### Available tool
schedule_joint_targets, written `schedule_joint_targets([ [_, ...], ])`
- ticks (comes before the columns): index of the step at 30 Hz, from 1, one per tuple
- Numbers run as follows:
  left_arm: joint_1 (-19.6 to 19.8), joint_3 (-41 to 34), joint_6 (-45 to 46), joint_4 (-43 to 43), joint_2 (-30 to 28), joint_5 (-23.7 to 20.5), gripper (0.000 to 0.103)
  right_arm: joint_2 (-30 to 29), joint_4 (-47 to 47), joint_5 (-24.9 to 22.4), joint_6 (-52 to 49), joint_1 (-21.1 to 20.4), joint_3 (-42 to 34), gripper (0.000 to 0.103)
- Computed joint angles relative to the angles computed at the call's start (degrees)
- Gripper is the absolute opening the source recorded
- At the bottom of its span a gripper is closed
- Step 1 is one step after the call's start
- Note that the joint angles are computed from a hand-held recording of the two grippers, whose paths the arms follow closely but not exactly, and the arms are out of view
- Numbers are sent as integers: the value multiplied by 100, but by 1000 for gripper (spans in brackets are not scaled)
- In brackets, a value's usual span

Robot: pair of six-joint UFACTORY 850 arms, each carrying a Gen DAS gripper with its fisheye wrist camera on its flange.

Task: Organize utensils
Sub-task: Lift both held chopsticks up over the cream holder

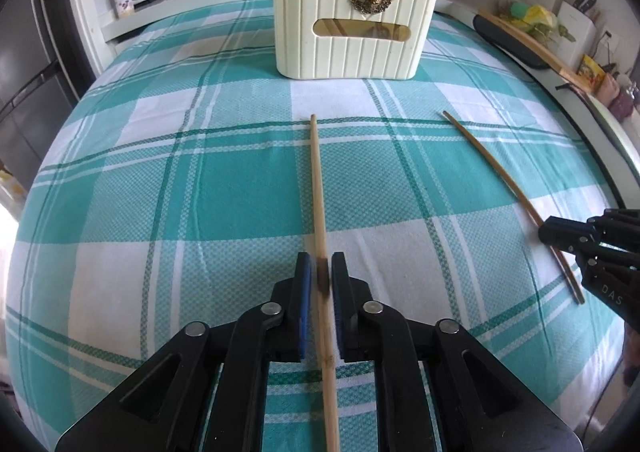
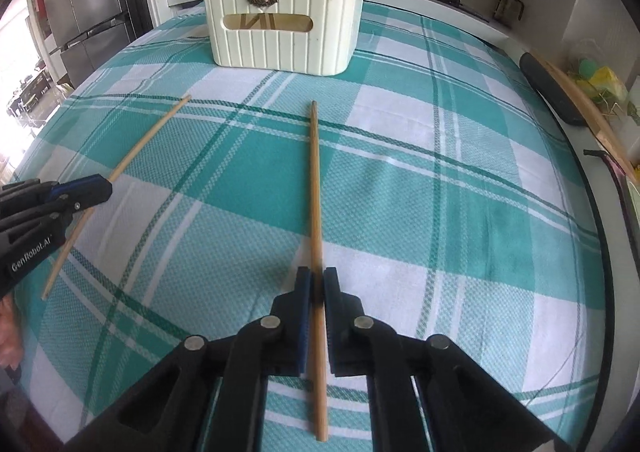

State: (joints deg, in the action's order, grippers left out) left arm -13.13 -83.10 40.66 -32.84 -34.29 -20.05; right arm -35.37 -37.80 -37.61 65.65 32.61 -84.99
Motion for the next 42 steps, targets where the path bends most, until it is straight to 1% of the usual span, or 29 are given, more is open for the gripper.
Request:
schedule_joint_targets([
  [1, 58, -145, 118, -117, -64, -206, 40, 47, 225, -20, -292, -46, 13, 8],
  [2, 111, -303, 223, -232, -137, -384, 62, 104, 415, 40, -544, -102, 38, 16],
  [3, 163, -473, 401, -417, -219, -549, 70, 157, 544, 137, -732, -158, 57, 30],
  [4, 202, -685, 494, -492, -334, -766, 71, 175, 622, 201, -866, -201, 34, 43],
  [5, 210, -973, 370, -326, -503, -1029, 71, 150, 740, 230, -1061, -249, -44, 45],
  [7, 175, -1597, 19, 233, -897, -1449, 71, -44, 1125, 153, -1619, -359, -369, 45],
  [9, 66, -2126, -660, 1136, -1255, -1655, 71, -347, 1390, -42, -2017, -461, -796, 45],
  [10, 24, -2331, -835, 1388, -1396, -1749, 70, -506, 1484, -134, -2163, -513, -1008, 45],
  [11, -14, -2424, -882, 1536, -1462, -1723, 69, -658, 1612, -203, -2321, -573, -1214, 45],
  [12, -67, -2509, -973, 1732, -1510, -1690, 63, -801, 1769, -230, -2469, -635, -1405, 45],
  [13, -112, -2596, -1007, 1851, -1556, -1702, 55, -906, 1850, -210, -2519, -682, -1542, 39],
  [14, -135, -2643, -871, 1763, -1574, -1716, 29, -966, 1693, -162, -2389, -694, -1635, 31],
  [15, -145, -2724, -745, 1654, -1614, -1820, 9, -1067, 1676, -228, -2420, -713, -1801, 6],
  [16, -161, -2783, -710, 1609, -1644, -1893, 5, -1141, 1748, -275, -2451, -741, -1934, 6],
  [18, -169, -2618, -500, 1420, -1522, -1727, 5, -1099, 1807, -128, -2366, -773, -1934, 6],
  [19, -136, -2458, -220, 1120, -1390, -1615, 5, -991, 1752, 10, -2277, -765, -1833, 6],
  [21, -21, -2096, 429, 314, -1045, -1418, 4, -614, 1414, 388, -1885, -708, -1457, 6],
  [23, 122, -1793, 1167, -606, -696, -1343, 4, -165, 813, 705, -1285, -611, -1034, 6],
  [25, 282, -1439, 1996, -1603, -306, -1402, 4, 257, 131, 856, -643, -483, -681, 6],
  [27, 432, -1145, 2730, -2447, 37, -1556, 4, 611, -489, 913, -53, -349, -414, 6],
  [30, 560, -919, 3432, -3282, 366, -1677, 4, 992, -1276, 948, 672, -203, -152, 6],
  [33, 622, -986, 3638, -3772, 465, -1811, 4, 1165, -2039, 895, 1349, -122, -92, 6],
  [36, 659, -1258, 3672, -4034, 420, -1868, 4, 1226, -2837, 805, 2010, -87, -173, 6],
  [39, 675, -1735, 3659, -4236, 271, -1769, 4, 1173, -3310, 667, 2266, -122, -464, 6],
  [42, 670, -2393, 3613, -4512, 1, -1618, 4, 1000, -3690, 495, 2317, -185, -962, 6],
])
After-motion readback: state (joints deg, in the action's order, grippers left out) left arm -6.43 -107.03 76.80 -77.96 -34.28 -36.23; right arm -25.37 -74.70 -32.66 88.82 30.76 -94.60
